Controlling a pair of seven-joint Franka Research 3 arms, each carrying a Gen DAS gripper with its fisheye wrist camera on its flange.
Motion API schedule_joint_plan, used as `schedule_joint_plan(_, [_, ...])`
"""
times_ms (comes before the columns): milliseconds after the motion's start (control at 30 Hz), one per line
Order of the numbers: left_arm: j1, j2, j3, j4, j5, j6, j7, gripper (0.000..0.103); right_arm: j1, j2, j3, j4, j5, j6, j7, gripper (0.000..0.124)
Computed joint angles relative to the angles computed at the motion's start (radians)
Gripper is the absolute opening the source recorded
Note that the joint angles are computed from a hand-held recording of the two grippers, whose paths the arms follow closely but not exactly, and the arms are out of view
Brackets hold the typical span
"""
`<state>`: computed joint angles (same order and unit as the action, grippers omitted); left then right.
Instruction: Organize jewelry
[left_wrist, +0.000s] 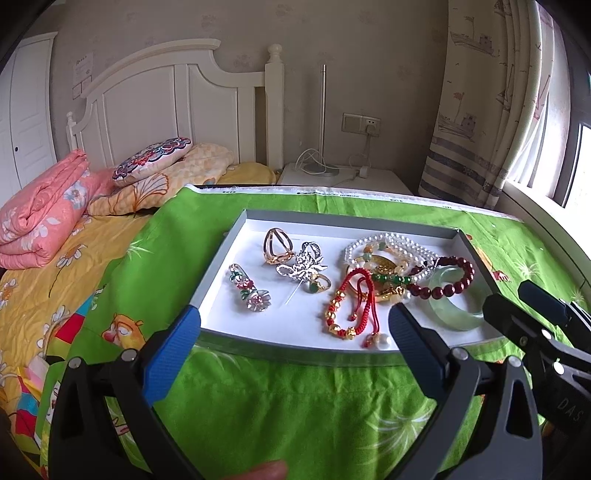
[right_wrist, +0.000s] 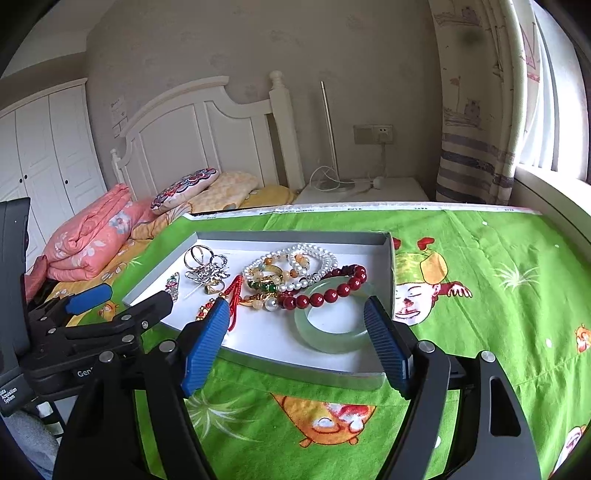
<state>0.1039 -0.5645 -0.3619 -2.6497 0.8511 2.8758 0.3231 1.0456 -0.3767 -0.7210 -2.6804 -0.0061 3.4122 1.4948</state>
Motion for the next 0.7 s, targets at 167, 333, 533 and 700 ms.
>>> schedule_joint_plan(167, [0.0, 0.002, 0.003, 0.0, 0.0, 0.003, 0.0, 0.101, 0.018, 0.002, -0.018, 0.003, -0.003, 0.0, -0.004, 0.074])
schedule_joint_plan(333, [-0.002, 0.005, 0.006, -0.001, -0.002, 0.006, 0.007, 0.101, 0.018, 0.003, -0.018, 0.003, -0.006, 0.001, -0.002, 0.076])
schedule_joint_plan(533, [-0.001, 0.005, 0.004, 0.0, -0.003, 0.005, 0.006, 0.101, 0.011, 0.004, -0.011, 0.001, -0.008, 0.002, 0.002, 0.077])
schedule_joint_plan(700, [0.003, 0.003, 0.002, -0.002, -0.001, 0.008, 0.003, 0.101, 0.011, 0.005, -0.011, 0.001, -0.011, 0.003, 0.004, 0.077])
